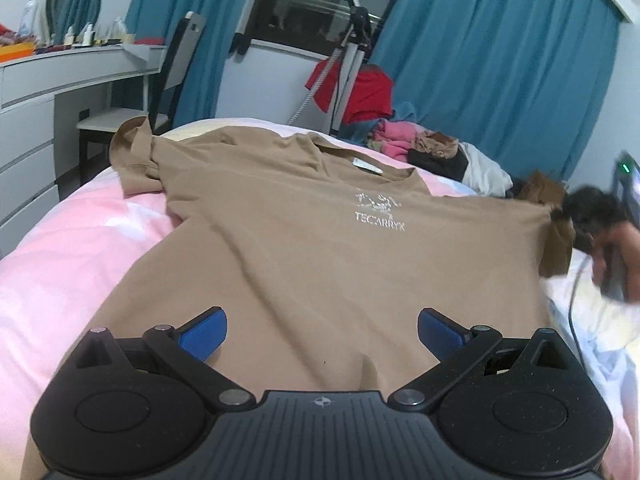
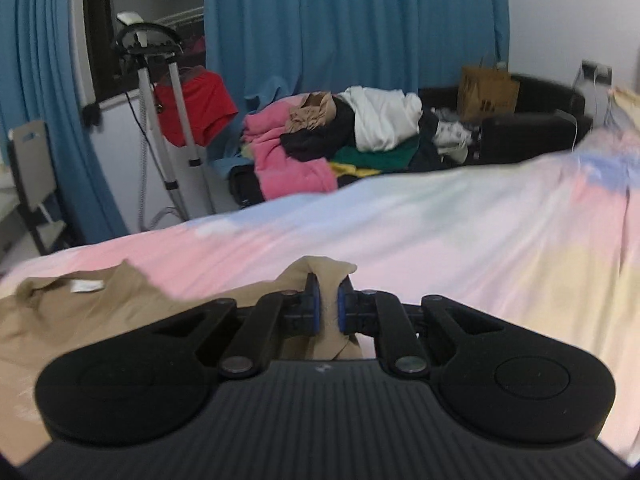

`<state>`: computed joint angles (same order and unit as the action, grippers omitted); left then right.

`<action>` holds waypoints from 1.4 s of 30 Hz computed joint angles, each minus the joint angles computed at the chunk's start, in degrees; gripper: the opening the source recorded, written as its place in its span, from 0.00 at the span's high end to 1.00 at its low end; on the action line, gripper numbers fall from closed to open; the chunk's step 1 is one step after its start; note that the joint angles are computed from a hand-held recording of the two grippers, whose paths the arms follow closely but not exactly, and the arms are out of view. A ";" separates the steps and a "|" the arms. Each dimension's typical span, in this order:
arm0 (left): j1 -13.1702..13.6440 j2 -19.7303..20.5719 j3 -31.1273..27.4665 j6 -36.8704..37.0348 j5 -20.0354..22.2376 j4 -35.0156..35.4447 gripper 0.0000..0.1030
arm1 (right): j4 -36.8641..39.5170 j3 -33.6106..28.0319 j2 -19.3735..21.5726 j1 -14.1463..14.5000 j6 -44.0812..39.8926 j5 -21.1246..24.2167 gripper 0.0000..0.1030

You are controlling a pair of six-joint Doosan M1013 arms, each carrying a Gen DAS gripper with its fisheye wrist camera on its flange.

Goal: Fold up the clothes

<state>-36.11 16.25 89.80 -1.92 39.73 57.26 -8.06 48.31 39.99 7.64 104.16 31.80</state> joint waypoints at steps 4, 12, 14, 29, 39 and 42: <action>0.68 1.16 -0.81 3.32 0.06 -2.58 0.01 | -2.67 -4.89 3.48 0.53 2.13 5.48 0.89; 2.14 2.07 -1.64 6.33 1.58 -6.86 0.02 | 12.24 7.22 -1.87 -1.01 -2.12 -1.48 0.45; 2.01 1.85 -1.61 6.27 2.30 -6.91 0.02 | 18.38 11.94 -4.85 -1.36 -7.49 -3.09 0.46; -1.62 -3.82 0.58 6.36 18.53 -4.80 0.06 | 50.62 39.01 -26.31 0.01 -47.13 -3.32 0.45; 1.71 -7.96 2.56 10.77 21.67 -23.22 0.08 | 70.46 45.05 -28.67 -0.35 -63.10 -14.80 0.44; 3.32 -7.59 1.50 16.14 22.74 -29.54 0.17 | 73.07 45.59 -28.60 -0.17 -65.24 -18.34 0.44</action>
